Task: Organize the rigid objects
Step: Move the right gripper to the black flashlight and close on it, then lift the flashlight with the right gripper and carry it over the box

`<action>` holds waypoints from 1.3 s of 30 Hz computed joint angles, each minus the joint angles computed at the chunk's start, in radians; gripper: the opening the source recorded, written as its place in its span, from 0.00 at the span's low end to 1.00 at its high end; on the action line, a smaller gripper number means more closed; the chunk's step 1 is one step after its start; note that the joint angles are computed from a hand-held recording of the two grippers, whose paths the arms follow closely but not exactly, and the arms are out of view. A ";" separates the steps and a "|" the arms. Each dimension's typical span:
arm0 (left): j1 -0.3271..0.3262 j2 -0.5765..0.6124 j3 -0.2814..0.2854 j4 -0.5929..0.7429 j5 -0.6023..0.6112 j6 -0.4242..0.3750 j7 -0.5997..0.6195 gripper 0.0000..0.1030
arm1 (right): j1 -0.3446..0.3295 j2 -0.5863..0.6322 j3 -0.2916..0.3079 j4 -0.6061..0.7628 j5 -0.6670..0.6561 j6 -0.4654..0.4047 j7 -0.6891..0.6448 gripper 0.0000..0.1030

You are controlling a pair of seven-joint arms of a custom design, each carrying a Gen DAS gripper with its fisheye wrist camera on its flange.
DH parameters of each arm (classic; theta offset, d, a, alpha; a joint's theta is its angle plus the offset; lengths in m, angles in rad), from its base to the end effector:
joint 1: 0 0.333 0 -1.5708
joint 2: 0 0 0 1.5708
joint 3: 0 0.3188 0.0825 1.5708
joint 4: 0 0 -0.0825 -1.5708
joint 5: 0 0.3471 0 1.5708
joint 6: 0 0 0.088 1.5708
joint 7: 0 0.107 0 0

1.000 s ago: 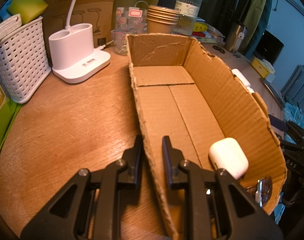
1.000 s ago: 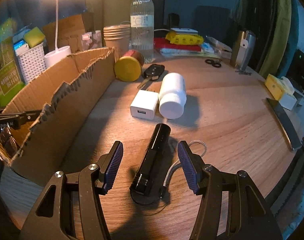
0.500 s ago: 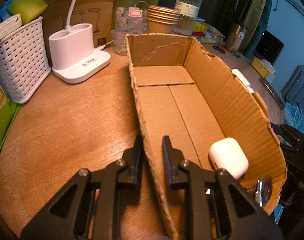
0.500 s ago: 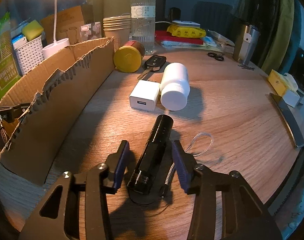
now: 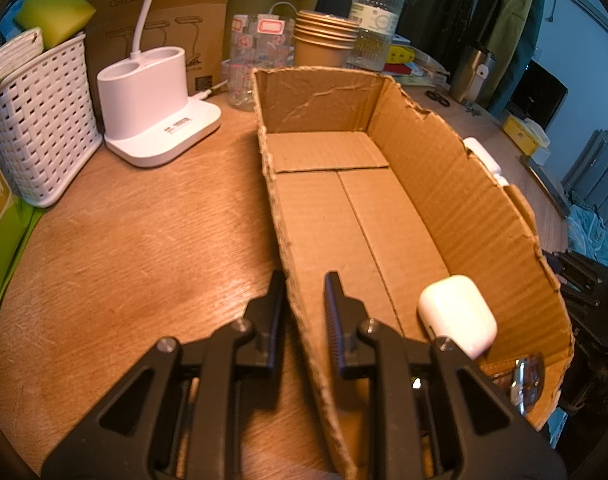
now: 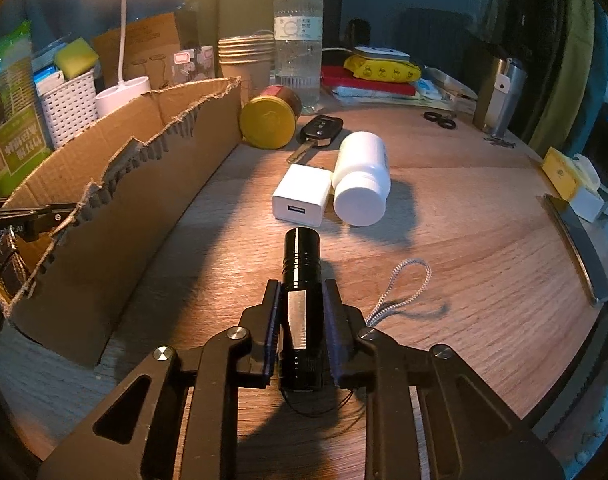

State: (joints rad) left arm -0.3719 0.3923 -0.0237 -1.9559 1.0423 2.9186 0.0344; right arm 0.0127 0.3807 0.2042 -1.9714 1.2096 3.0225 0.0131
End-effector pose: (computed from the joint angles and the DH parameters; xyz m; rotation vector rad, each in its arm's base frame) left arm 0.5461 -0.2849 0.3474 -2.0286 1.6884 -0.7998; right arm 0.6029 0.0512 0.3480 -2.1478 1.1781 -0.5883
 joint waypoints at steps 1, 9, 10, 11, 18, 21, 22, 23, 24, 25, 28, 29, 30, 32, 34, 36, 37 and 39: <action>0.000 0.000 0.000 0.000 0.000 0.000 0.000 0.20 | -0.006 -0.003 0.006 0.000 0.012 -0.002 -0.013 0.21; -0.001 0.000 0.001 0.000 -0.001 0.000 0.001 0.20 | -0.002 -0.046 -0.005 -0.007 0.131 -0.052 -0.122 0.21; -0.001 0.000 0.001 0.000 -0.001 0.000 0.001 0.20 | 0.002 -0.053 -0.011 -0.009 0.149 -0.061 -0.137 0.21; -0.001 0.000 0.001 0.000 -0.001 0.000 0.001 0.20 | 0.008 -0.061 -0.017 -0.010 0.166 -0.070 -0.153 0.21; -0.002 0.001 0.002 0.000 -0.001 0.001 0.000 0.20 | 0.047 -0.098 -0.071 -0.016 0.230 -0.143 -0.191 0.21; -0.002 0.000 0.001 0.000 -0.001 0.000 0.001 0.20 | 0.059 -0.119 -0.083 -0.020 0.275 -0.163 -0.233 0.21; -0.002 0.000 0.001 0.000 -0.001 0.000 0.001 0.20 | 0.064 -0.123 -0.089 -0.020 0.281 -0.170 -0.239 0.21; -0.002 0.000 0.001 0.000 -0.001 0.000 0.001 0.20 | 0.069 -0.128 -0.093 -0.022 0.291 -0.176 -0.248 0.21; -0.002 0.001 0.002 0.001 -0.001 0.000 0.000 0.20 | 0.074 -0.133 -0.097 -0.023 0.300 -0.180 -0.258 0.21; -0.001 0.000 0.001 0.000 -0.001 0.000 0.001 0.20 | 0.078 -0.138 -0.101 -0.025 0.307 -0.185 -0.265 0.21; -0.002 0.001 0.002 0.001 -0.001 0.000 0.000 0.20 | 0.091 -0.152 -0.111 -0.031 0.323 -0.198 -0.283 0.21; -0.002 0.000 0.002 0.000 -0.001 0.000 0.001 0.20 | 0.094 -0.156 -0.113 -0.033 0.328 -0.203 -0.288 0.21; -0.002 0.000 0.002 0.000 -0.001 0.000 0.001 0.20 | 0.097 -0.160 -0.116 -0.034 0.332 -0.209 -0.293 0.21; -0.002 0.000 0.002 0.000 -0.001 0.000 0.001 0.20 | 0.102 -0.168 -0.120 -0.034 0.345 -0.218 -0.306 0.21; -0.002 0.000 0.001 0.000 -0.001 0.000 0.001 0.20 | 0.108 -0.176 -0.123 -0.036 0.358 -0.227 -0.320 0.21; -0.001 0.000 0.001 0.000 -0.001 0.000 0.001 0.20 | 0.113 -0.186 -0.126 -0.039 0.375 -0.236 -0.337 0.21; -0.001 0.000 0.001 0.000 -0.001 0.000 0.001 0.20 | 0.115 -0.192 -0.128 -0.040 0.385 -0.242 -0.347 0.21; -0.001 0.000 0.001 0.000 -0.001 0.000 0.001 0.20 | 0.120 -0.203 -0.131 -0.042 0.405 -0.257 -0.364 0.21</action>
